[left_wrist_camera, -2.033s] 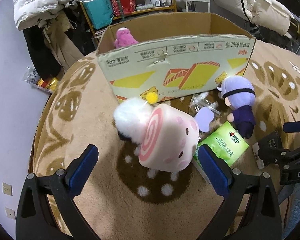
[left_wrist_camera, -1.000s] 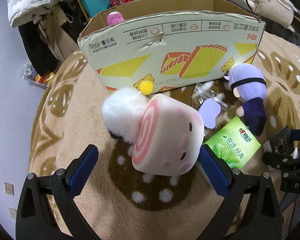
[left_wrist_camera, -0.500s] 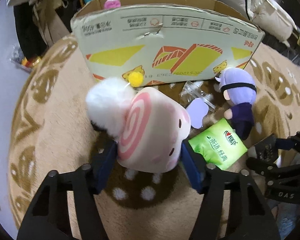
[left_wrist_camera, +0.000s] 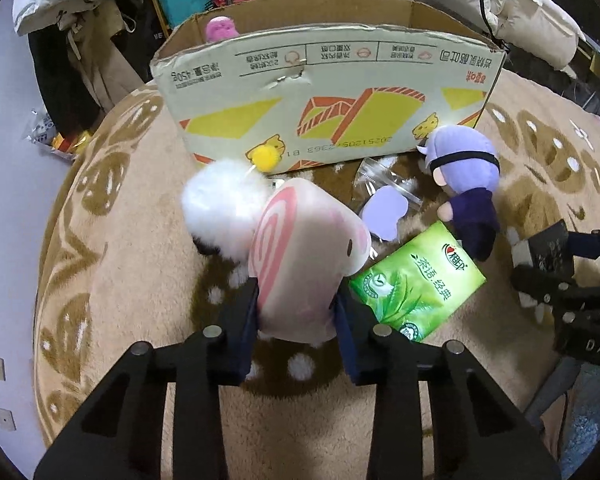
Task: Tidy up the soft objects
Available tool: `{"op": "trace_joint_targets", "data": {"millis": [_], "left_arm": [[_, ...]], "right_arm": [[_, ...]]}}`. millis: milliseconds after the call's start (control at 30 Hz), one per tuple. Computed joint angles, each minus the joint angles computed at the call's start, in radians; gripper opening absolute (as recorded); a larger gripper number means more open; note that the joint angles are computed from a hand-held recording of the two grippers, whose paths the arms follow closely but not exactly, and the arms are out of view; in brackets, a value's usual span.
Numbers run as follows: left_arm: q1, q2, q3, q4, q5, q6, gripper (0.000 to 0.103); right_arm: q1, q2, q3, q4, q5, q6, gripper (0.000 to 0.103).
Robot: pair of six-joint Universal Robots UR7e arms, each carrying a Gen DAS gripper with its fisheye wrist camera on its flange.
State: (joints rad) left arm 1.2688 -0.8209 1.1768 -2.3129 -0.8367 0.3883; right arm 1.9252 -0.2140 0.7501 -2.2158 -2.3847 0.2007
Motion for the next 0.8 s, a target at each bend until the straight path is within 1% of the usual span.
{"op": "trace_joint_targets", "data": {"millis": [133, 200, 333, 367, 400, 533, 667, 800], "left_arm": [[-0.010, -0.026, 0.041, -0.061, -0.003, 0.020, 0.031], [-0.019, -0.042, 0.074, -0.131, 0.003, 0.054, 0.031], [-0.029, -0.073, 0.109, -0.202, -0.016, 0.060, 0.031], [-0.031, -0.079, 0.118, -0.224, -0.018, 0.066, 0.031], [-0.036, -0.089, 0.134, -0.260, -0.018, 0.077, 0.031], [-0.050, -0.117, 0.180, -0.368, -0.025, 0.113, 0.032], [-0.061, -0.139, 0.216, -0.460, -0.047, 0.149, 0.032], [-0.071, -0.150, 0.239, -0.528, -0.066, 0.185, 0.032]], "right_arm": [[0.014, -0.023, 0.039, -0.092, 0.008, -0.040, 0.069], [0.019, -0.034, 0.064, -0.151, 0.012, -0.070, 0.069], [0.029, -0.043, 0.099, -0.261, 0.012, -0.115, 0.069], [0.031, -0.059, 0.128, -0.303, 0.016, -0.130, 0.069], [0.033, -0.058, 0.129, -0.327, 0.020, -0.142, 0.069], [0.037, -0.069, 0.158, -0.472, 0.054, -0.210, 0.069], [0.041, -0.075, 0.173, -0.597, 0.094, -0.256, 0.069], [0.042, -0.068, 0.167, -0.672, 0.118, -0.295, 0.069]]}}
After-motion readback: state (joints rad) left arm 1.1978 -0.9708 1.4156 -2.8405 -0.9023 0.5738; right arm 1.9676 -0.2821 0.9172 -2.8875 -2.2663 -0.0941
